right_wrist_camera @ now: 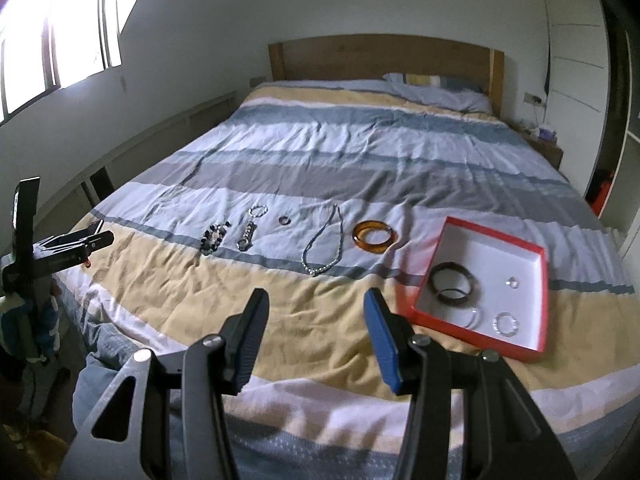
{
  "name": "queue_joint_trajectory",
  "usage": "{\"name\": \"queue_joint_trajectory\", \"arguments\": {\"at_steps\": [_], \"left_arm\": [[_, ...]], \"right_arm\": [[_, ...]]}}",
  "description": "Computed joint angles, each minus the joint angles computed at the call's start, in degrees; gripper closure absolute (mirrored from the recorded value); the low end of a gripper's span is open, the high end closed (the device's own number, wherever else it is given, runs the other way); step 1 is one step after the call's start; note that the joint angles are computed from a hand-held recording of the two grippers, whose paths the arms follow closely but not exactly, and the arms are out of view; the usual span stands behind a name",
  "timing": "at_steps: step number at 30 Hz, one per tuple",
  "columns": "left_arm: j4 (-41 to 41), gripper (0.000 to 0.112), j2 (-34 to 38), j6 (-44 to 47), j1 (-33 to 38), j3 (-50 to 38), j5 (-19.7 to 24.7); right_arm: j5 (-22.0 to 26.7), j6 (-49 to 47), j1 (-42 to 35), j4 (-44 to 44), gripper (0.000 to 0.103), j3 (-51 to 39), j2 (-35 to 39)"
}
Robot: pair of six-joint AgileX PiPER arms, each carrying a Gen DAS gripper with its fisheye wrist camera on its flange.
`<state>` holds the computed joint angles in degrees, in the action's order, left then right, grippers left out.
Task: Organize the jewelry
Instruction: 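Withdraw both tools from the box back toward the remaining jewelry, then grasp the beaded bracelet with the left tool while the right tool grasps the silver watch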
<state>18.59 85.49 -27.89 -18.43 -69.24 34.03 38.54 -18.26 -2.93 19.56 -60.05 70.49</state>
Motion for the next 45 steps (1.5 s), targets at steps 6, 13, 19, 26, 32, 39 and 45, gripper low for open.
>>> {"name": "queue_joint_trajectory", "arguments": {"at_steps": [6,13,19,26,32,39,45], "left_arm": [[-4.3,0.032,9.21,4.19,1.64,-4.23,-1.27],[-10.73,0.032,23.15,11.07,3.22,-16.02,0.49],[-14.62,0.032,34.09,15.18,3.94,-28.88,3.88],[-15.58,0.034,46.15,18.85,4.03,-44.45,10.19],[-12.78,0.066,50.44,17.67,5.25,-49.35,9.91],[-19.95,0.099,49.69,21.24,10.08,-46.78,6.35],[-18.23,0.099,47.77,19.57,9.51,-41.83,1.95]], "right_arm": [[-3.69,0.26,3.74,0.61,0.056,-3.83,11.37],[-5.03,-1.89,7.74,3.65,0.056,-12.35,26.33],[-3.44,-3.67,9.26,5.23,0.056,-21.35,36.73],[-0.05,-4.29,10.95,5.68,0.056,-33.46,47.97],[3.51,-4.04,12.61,5.71,0.056,-43.44,56.05],[8.75,-1.42,14.62,6.61,0.06,-58.21,65.45],[15.09,5.09,16.0,3.84,0.074,-73.53,74.14]]}}
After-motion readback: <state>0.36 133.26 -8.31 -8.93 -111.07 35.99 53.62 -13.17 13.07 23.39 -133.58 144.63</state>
